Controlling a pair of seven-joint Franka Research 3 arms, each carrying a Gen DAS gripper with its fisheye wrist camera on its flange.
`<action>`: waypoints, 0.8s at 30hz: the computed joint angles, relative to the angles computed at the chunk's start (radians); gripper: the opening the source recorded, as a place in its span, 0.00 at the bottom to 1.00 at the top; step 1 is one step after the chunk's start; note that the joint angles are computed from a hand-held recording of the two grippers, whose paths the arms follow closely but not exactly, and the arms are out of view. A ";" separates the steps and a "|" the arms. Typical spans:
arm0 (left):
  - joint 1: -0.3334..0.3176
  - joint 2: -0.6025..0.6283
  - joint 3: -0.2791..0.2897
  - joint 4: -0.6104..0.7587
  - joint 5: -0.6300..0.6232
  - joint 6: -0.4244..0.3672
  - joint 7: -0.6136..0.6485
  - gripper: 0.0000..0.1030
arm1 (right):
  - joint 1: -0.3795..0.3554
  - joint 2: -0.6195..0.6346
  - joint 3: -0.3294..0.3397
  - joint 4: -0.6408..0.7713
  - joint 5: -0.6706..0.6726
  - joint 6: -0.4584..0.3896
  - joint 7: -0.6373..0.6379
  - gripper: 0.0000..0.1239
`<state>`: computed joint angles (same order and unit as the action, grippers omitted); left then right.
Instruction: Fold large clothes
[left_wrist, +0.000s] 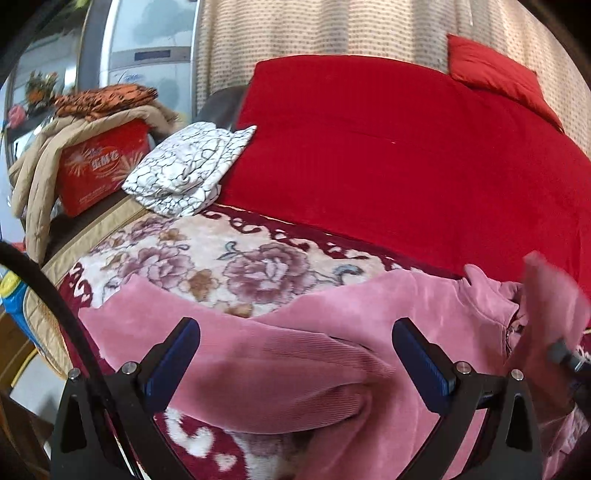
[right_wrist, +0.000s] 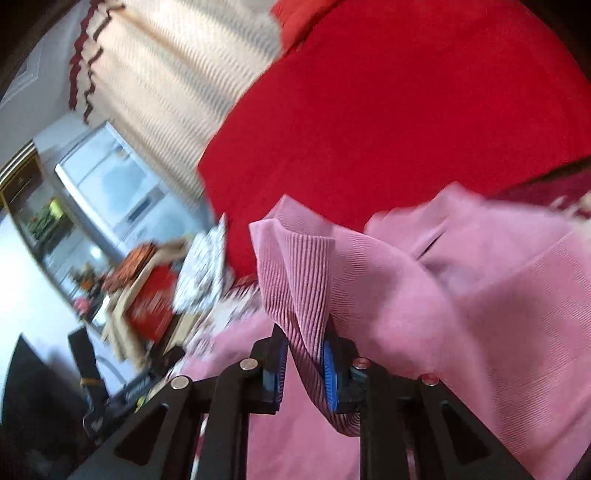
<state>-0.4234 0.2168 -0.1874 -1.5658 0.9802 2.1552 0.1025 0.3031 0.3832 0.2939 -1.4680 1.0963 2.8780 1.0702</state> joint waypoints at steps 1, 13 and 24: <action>0.002 -0.006 0.000 -0.009 -0.003 0.010 -0.001 1.00 | 0.009 0.015 -0.008 0.022 -0.033 -0.045 0.034 0.19; 0.055 0.041 -0.020 -0.009 -0.229 0.278 0.203 1.00 | 0.018 -0.141 -0.044 -0.156 0.126 0.006 -0.108 0.76; 0.048 0.238 -0.070 0.188 -0.635 0.271 0.600 0.58 | 0.061 -0.127 -0.239 -0.235 -0.530 -0.096 0.607 0.49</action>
<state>-0.3757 0.4551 -0.2577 -1.3782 0.3448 2.4262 0.7021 0.3638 0.2557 0.0545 -1.7027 0.5664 2.7823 1.6775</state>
